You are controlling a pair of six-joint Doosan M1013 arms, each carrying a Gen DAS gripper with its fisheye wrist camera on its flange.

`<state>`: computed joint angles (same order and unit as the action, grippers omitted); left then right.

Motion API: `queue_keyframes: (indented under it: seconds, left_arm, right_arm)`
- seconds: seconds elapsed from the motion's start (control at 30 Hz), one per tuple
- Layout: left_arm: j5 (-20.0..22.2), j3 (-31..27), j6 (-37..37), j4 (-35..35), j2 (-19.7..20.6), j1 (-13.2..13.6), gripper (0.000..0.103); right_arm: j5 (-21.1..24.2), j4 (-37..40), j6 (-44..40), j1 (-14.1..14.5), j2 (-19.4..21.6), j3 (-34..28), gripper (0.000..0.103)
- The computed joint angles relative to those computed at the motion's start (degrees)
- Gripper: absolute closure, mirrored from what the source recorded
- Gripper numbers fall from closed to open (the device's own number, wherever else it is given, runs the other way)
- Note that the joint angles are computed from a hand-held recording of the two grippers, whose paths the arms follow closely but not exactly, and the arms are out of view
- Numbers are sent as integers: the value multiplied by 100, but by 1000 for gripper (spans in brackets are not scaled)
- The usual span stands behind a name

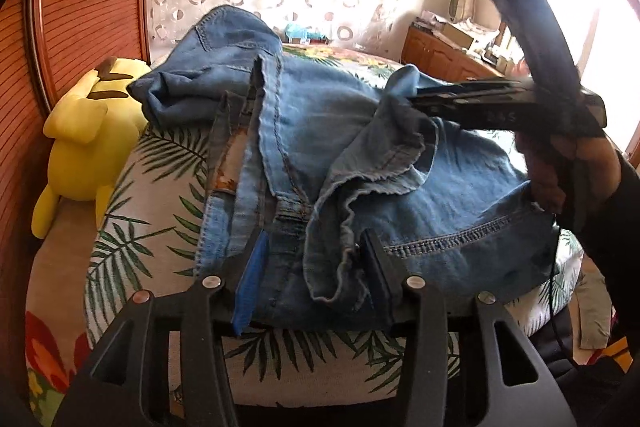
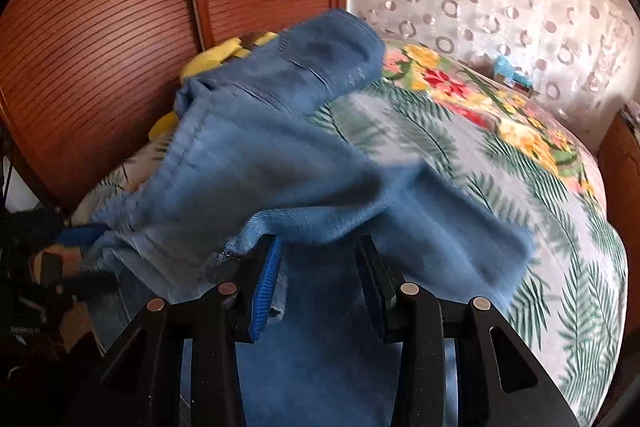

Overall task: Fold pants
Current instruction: 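Open the left gripper and release the jeans onto the bed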

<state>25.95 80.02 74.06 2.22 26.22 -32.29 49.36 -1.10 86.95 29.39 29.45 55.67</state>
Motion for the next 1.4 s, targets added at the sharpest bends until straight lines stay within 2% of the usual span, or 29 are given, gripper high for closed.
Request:
queue_keyframes:
  seconds: [0.1, 0.27, 0.3, 0.37, 0.43, 0.67, 0.8, 1.0, 1.3, 1.4]
  left_arm:
    - [-83, 60, -180, 195, -71, 4, 55]
    - [-237, 119, -76, 120, -137, 27, 52]
    - [-220, 106, -74, 131, -129, 28, 48]
    - [-245, 89, -30, 65, -106, 40, 24]
    - [-312, 95, 107, -158, -95, 59, 23]
    - [-307, 27, -87, -6, -54, 32, 23]
    - [-286, -12, -153, 113, -39, 12, 23]
    - [-238, -52, -136, 179, -5, -34, 23]
    - [-130, -132, -339, 434, 54, -128, 23]
    - [-90, -168, -312, 468, 67, -160, 23]
  right_arm:
    - [76, 88, -116, 33, 233, -426, 63]
    - [-477, 101, 168, 49, 304, -582, 63]
    - [-626, 142, 228, 36, 285, -555, 63]
    - [-883, 299, 262, 6, 236, -470, 63]
    - [-967, 538, 126, -26, 185, -378, 63]
    - [-1004, 3, 393, -10, -9, -52, 63]
    - [-1082, -365, 810, -45, -324, 433, 63]
    - [-1219, -1050, 1551, -40, -1001, 1428, 63]
    - [-908, -1901, 2688, 116, -1954, 2805, 63]
    - [-931, -1851, 2760, 212, -2125, 3018, 63]
